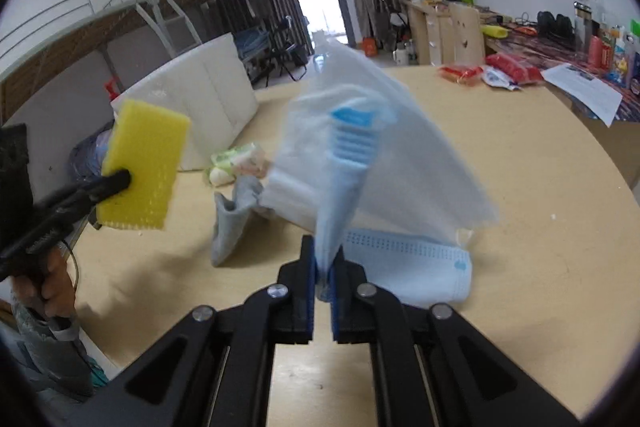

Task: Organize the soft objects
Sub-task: 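Carry the yellow mesh and the face mask with both tools over the white foam box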

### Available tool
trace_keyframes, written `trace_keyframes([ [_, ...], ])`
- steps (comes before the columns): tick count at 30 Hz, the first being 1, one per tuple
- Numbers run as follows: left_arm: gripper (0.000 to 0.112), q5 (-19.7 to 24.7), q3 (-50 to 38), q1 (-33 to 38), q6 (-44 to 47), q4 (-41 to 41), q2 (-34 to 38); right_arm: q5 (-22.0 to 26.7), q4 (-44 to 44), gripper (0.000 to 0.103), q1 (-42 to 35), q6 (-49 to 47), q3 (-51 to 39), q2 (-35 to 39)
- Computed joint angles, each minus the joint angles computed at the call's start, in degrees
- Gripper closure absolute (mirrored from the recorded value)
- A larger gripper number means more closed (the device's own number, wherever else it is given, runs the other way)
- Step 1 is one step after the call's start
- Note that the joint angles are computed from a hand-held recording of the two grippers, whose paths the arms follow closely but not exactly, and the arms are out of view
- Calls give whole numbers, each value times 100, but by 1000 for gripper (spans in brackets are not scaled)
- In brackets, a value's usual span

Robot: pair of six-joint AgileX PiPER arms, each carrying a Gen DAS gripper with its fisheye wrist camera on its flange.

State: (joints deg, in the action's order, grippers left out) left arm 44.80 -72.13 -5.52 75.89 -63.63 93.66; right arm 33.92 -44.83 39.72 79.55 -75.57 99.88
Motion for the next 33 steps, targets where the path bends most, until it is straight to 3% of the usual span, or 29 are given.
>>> trace_keyframes([
  [1, 101, -26, 54, -1, -8, 4, -70, -43, 275, 95, -21, -209, -60, 20],
  [3, 101, -9, 119, 6, -42, 28, -161, -801, 459, 95, -167, -335, 245, -110],
  [7, 101, -37, 327, 12, 40, -56, -380, -1673, 33, 95, -281, 144, 678, -398],
  [14, 101, -82, 703, 107, 115, -351, -865, -2397, -1038, 95, -505, 1078, 965, -741],
  [18, 101, -114, 941, 209, 125, -546, -1140, -2373, -1777, 95, -428, 1702, 937, -858],
  [21, 101, -396, 1138, 164, 153, -649, -1405, -2309, -2358, 95, -328, 2134, 883, -897],
  [27, 101, -762, 1309, 132, -57, -583, -1737, -1687, -2956, 95, 50, 2393, 638, -833],
  [31, 102, -1218, 1383, 43, -205, -470, -1945, -1065, -3075, 95, 386, 2189, 343, -739],
  [33, 102, -1225, 1325, 99, -281, -438, -1972, -900, -3070, 95, 468, 2011, 195, -701],
])
